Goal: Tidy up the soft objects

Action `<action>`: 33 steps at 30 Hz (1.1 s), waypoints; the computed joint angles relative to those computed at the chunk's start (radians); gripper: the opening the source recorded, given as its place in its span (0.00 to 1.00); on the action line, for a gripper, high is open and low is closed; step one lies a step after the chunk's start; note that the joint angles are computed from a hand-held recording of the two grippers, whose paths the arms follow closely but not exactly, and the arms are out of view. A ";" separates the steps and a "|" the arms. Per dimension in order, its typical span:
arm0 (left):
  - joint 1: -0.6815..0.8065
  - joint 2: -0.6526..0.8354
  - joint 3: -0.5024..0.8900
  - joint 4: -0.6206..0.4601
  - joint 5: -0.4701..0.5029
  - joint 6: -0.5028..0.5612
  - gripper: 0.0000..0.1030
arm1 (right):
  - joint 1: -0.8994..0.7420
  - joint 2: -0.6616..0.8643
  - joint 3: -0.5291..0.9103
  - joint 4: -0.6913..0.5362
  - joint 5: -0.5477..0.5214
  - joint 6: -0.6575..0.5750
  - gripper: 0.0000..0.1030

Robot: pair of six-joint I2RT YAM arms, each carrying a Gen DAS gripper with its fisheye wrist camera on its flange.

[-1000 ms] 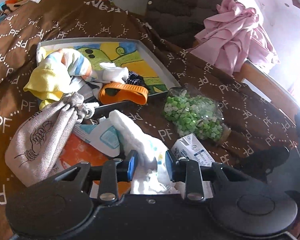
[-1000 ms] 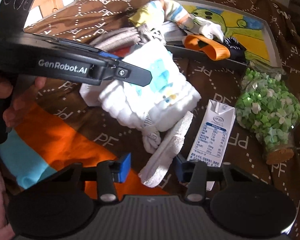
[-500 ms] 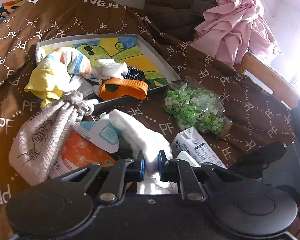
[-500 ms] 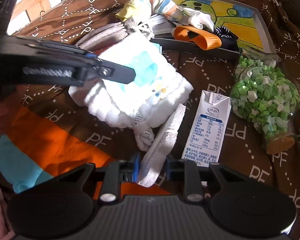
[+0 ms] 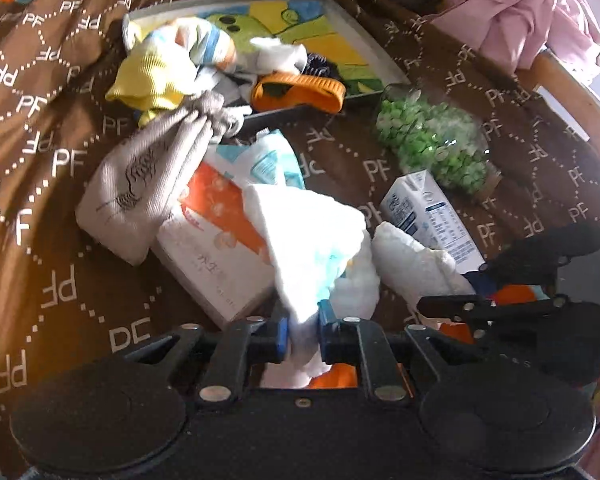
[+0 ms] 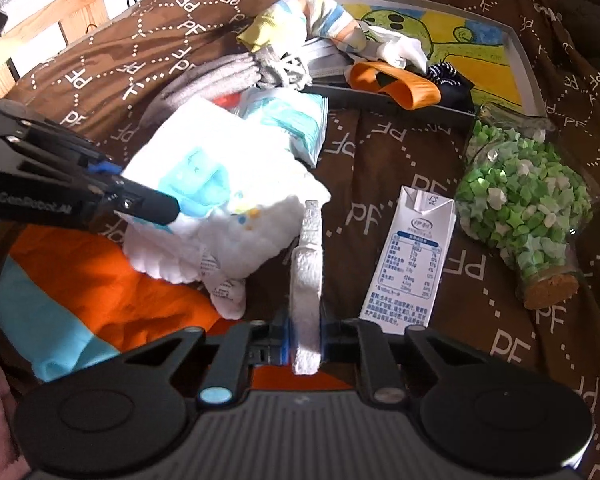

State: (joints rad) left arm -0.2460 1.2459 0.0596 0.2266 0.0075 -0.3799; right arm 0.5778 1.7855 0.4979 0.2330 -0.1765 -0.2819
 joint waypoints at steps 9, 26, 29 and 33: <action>0.063 0.215 -0.003 0.250 0.101 -0.020 0.48 | -0.004 0.022 0.011 0.003 -0.012 -0.011 0.15; 0.015 0.357 0.022 0.350 0.059 -0.020 0.16 | -0.015 0.016 0.008 0.026 -0.042 0.007 0.15; -0.020 0.319 0.011 0.341 0.013 -0.017 0.15 | -0.017 0.002 -0.005 0.048 -0.038 0.014 0.15; -0.041 0.284 0.003 0.331 -0.023 -0.018 0.14 | -0.017 -0.023 -0.037 0.110 -0.029 0.018 0.15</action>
State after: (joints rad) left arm -0.2875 1.5295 0.0627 0.5574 -0.0159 -0.3980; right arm 0.5608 1.7629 0.4608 0.3431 -0.2055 -0.2640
